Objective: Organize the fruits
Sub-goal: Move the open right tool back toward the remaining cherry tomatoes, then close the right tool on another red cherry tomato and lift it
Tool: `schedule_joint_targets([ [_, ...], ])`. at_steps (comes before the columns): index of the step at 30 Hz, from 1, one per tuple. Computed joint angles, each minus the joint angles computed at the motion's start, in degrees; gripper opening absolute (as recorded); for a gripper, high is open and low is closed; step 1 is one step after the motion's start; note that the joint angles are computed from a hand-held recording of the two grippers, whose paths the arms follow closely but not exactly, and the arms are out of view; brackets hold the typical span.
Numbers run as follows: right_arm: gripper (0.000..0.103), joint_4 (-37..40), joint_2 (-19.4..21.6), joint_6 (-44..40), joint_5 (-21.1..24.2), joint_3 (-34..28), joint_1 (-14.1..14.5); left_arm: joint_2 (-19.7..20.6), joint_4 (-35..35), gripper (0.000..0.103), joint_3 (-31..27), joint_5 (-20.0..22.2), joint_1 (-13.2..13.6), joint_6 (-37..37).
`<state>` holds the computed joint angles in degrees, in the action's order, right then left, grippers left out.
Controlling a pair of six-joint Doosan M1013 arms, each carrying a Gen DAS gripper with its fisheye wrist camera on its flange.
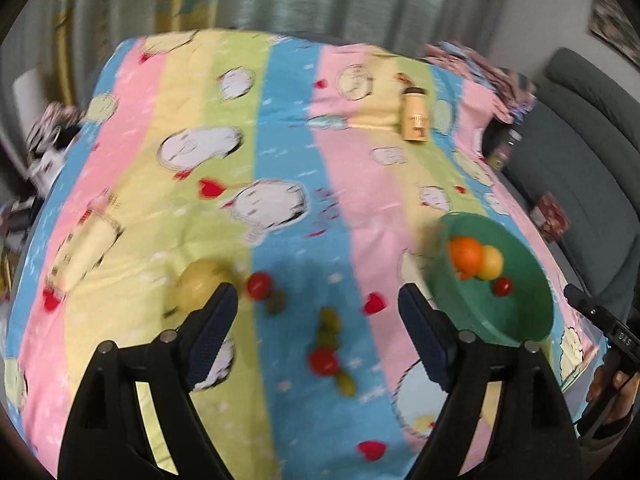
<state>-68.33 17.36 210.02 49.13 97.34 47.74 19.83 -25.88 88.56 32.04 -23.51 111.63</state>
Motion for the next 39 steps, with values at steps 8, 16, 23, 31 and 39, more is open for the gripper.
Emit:
schedule_joint_targets([
  [8,0.054,3.60,2.85,-10.09,-3.05,-4.94,0.16,0.00,-2.66,0.082,2.28,1.86,2.47,1.07],
  [16,0.054,11.50,6.41,-24.42,-7.45,-10.58,-0.09,0.42,-7.53,0.082,3.51,4.65,3.82,6.44],
  [23,0.054,24.12,10.83,-41.34,-10.20,-16.48,-0.84,0.82,-10.68,0.082,4.41,6.47,4.86,10.34],
  [31,0.054,33.80,14.49,-52.22,-9.16,-20.83,-1.61,1.98,-15.23,0.082,4.04,9.56,5.58,14.26],
  [39,0.054,35.81,14.89,-53.14,-8.77,-21.04,-2.03,4.18,-15.75,0.078,1.67,10.98,3.50,15.89],
])
